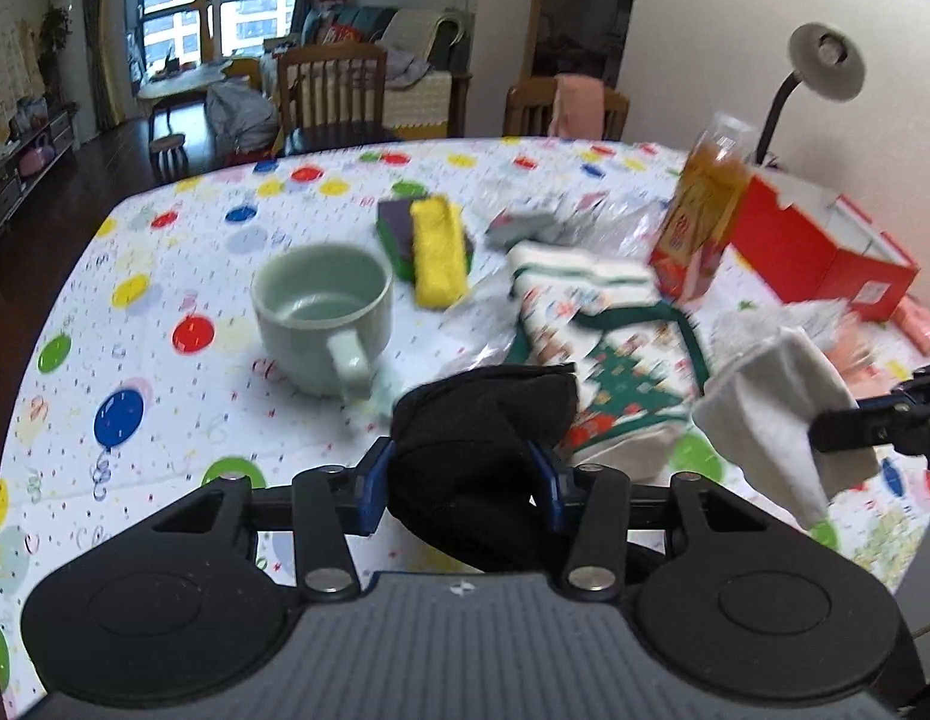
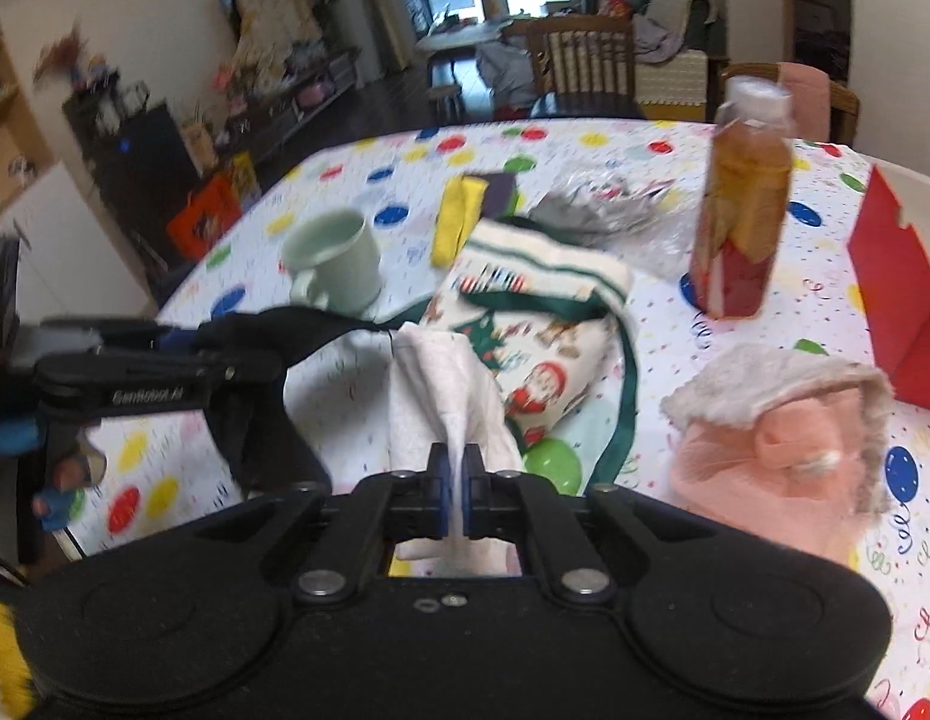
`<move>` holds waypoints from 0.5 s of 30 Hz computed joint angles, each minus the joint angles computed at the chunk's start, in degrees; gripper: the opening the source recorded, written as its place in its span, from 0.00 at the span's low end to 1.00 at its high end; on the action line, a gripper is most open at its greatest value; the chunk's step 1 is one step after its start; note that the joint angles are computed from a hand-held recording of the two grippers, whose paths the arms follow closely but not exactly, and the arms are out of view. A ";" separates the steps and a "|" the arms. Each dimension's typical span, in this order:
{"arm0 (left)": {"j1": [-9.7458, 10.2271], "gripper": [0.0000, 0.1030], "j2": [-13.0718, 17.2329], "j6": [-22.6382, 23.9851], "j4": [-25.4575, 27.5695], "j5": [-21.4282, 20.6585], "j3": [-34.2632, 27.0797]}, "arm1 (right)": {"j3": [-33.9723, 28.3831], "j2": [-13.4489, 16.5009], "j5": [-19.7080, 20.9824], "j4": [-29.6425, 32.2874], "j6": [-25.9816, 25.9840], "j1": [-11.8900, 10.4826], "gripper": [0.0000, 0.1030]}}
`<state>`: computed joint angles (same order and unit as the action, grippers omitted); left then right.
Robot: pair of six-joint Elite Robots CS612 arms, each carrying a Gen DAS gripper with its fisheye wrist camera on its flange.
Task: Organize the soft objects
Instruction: 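Carry the mask and white cloth with both tools over the red shoebox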
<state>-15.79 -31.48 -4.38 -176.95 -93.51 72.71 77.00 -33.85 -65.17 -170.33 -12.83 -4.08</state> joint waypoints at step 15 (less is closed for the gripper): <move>-3.16 0.45 -1.08 -0.31 0.64 -3.78 -4.43 | -2.37 -0.67 3.01 -0.32 5.31 -4.55 0.03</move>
